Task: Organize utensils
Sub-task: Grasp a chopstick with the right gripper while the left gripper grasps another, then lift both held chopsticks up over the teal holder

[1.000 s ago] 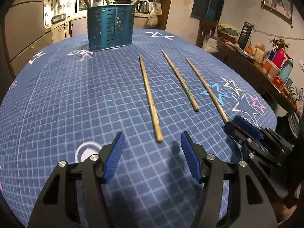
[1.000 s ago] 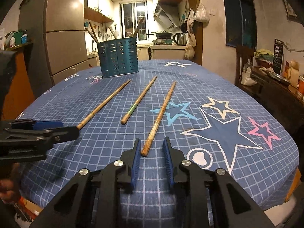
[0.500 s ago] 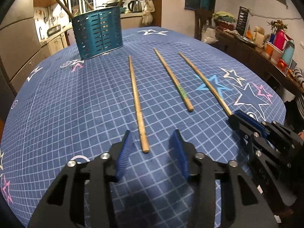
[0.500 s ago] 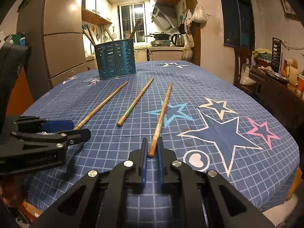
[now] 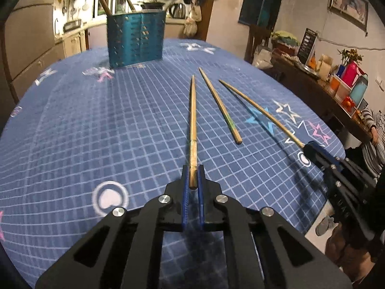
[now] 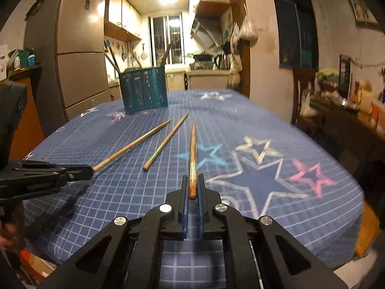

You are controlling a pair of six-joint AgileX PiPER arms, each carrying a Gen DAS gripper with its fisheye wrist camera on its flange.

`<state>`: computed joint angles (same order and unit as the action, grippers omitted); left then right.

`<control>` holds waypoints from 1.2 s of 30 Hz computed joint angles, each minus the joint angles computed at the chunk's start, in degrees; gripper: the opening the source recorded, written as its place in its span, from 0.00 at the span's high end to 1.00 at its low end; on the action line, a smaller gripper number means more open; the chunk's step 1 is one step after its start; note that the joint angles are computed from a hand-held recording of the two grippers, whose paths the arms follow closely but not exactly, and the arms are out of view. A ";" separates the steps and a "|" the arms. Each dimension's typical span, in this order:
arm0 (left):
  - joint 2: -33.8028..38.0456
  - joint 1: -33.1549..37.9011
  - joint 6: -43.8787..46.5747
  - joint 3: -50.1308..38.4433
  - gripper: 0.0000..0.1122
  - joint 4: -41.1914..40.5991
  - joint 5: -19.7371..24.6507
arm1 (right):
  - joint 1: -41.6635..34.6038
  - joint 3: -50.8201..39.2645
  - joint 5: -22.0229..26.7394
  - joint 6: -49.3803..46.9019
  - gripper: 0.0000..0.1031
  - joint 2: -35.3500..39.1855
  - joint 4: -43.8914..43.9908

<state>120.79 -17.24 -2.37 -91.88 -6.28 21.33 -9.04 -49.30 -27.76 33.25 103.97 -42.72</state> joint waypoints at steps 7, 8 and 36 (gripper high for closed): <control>-7.90 -0.19 -12.55 6.95 0.95 14.48 -3.75 | -2.26 1.82 -2.81 -5.68 0.92 -5.34 0.61; -8.52 0.04 -13.15 7.23 0.95 15.29 -3.70 | -2.98 1.71 -3.46 -4.58 0.93 -6.14 -1.09; -16.81 11.12 17.89 -2.98 0.95 -14.94 9.52 | -8.32 -30.84 -12.02 46.05 0.92 -2.64 -45.99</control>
